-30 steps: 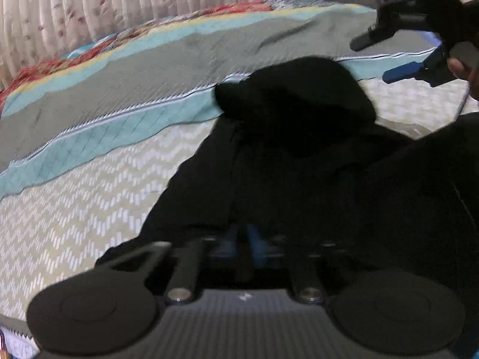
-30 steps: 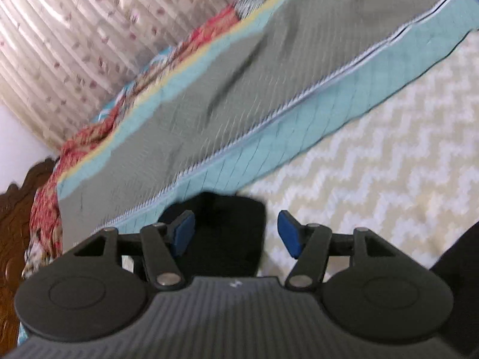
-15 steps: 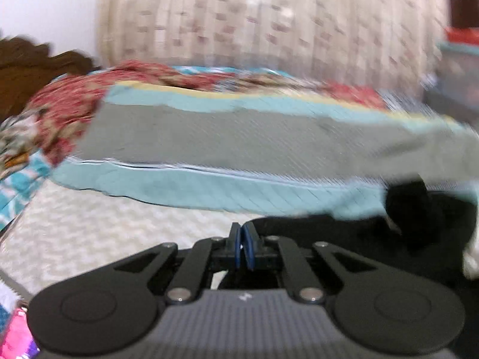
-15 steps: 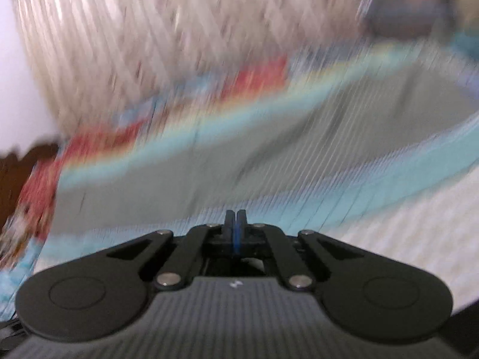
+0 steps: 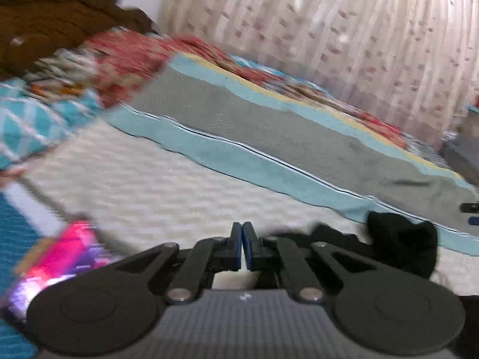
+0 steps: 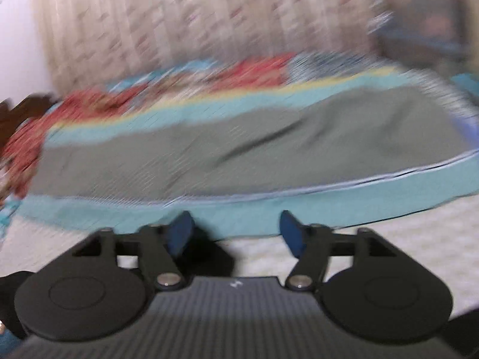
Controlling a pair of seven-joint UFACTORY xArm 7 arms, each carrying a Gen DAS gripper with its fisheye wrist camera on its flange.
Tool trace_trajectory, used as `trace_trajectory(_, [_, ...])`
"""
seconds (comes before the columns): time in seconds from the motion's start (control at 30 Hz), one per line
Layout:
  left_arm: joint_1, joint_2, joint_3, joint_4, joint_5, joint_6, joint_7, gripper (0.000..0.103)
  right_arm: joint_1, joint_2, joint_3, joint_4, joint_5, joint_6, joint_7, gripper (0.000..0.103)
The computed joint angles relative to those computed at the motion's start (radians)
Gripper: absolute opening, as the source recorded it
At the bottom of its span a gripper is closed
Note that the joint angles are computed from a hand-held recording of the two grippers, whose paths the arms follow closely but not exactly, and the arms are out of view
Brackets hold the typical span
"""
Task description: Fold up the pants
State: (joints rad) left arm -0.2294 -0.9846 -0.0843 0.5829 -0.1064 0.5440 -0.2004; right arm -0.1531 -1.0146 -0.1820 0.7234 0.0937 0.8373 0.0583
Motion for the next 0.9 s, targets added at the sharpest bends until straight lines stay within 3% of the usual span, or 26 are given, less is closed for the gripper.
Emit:
trace_trajectory(0.1, [0.023, -0.054, 0.033, -0.008, 0.008, 0.071, 0.007, 0.002, -0.05, 0.153, 0.048, -0.019, -0.016, -0.057, 0.089, 0.067])
trace_trajectory(0.17, [-0.02, -0.052, 0.085, 0.007, -0.027, 0.121, 0.044, 0.003, -0.093, 0.247, 0.073, -0.016, -0.031, -0.061, 0.175, 0.067])
trace_trajectory(0.23, [-0.027, -0.043, 0.087, 0.008, -0.049, 0.126, 0.059, 0.004, -0.058, 0.27, 0.026, -0.051, 0.055, -0.067, 0.225, 0.067])
trace_trajectory(0.27, [-0.04, -0.032, 0.089, 0.006, -0.061, 0.119, 0.074, 0.012, -0.039, 0.259, 0.01, -0.07, 0.084, -0.065, 0.226, 0.068])
trace_trajectory(0.3, [-0.058, -0.021, 0.091, 0.003, -0.077, 0.114, 0.088, 0.032, -0.035, 0.241, 0.027, -0.094, 0.075, -0.082, 0.219, 0.065])
trace_trajectory(0.33, [-0.074, 0.005, 0.087, 0.005, -0.096, 0.104, 0.092, 0.047, -0.039, 0.223, 0.059, -0.101, 0.032, -0.083, 0.201, 0.054])
trace_trajectory(0.37, [-0.093, 0.032, 0.081, 0.003, -0.115, 0.081, 0.099, 0.074, -0.011, 0.223, 0.05, -0.081, 0.022, -0.042, 0.158, 0.01])
trace_trajectory(0.4, [-0.103, 0.049, 0.069, -0.005, -0.125, 0.057, 0.104, 0.078, -0.007, 0.203, 0.033, -0.076, 0.034, -0.027, 0.152, 0.008])
trace_trajectory(0.53, [-0.145, 0.185, 0.028, 0.037, -0.13, 0.035, 0.133, 0.077, -0.089, 0.068, 0.011, -0.065, -0.016, -0.083, 0.141, 0.008])
trace_trajectory(0.67, [-0.111, 0.275, -0.033, 0.079, -0.097, 0.02, 0.083, 0.07, -0.248, -0.008, -0.043, -0.003, -0.144, -0.13, 0.103, 0.008])
trace_trajectory(0.77, [-0.128, 0.311, -0.024, 0.1, -0.106, 0.009, 0.077, 0.062, -0.373, -0.035, -0.103, 0.02, -0.242, -0.147, 0.045, 0.008])
trace_trajectory(0.83, [-0.138, 0.318, -0.027, 0.106, -0.103, -0.004, 0.084, 0.062, -0.458, -0.055, -0.122, -0.008, -0.321, -0.17, -0.007, 0.009])
trace_trajectory(0.9, [-0.142, 0.33, -0.036, 0.112, -0.079, -0.026, 0.109, 0.064, -0.522, -0.07, -0.155, -0.032, -0.385, -0.155, -0.085, 0.022])
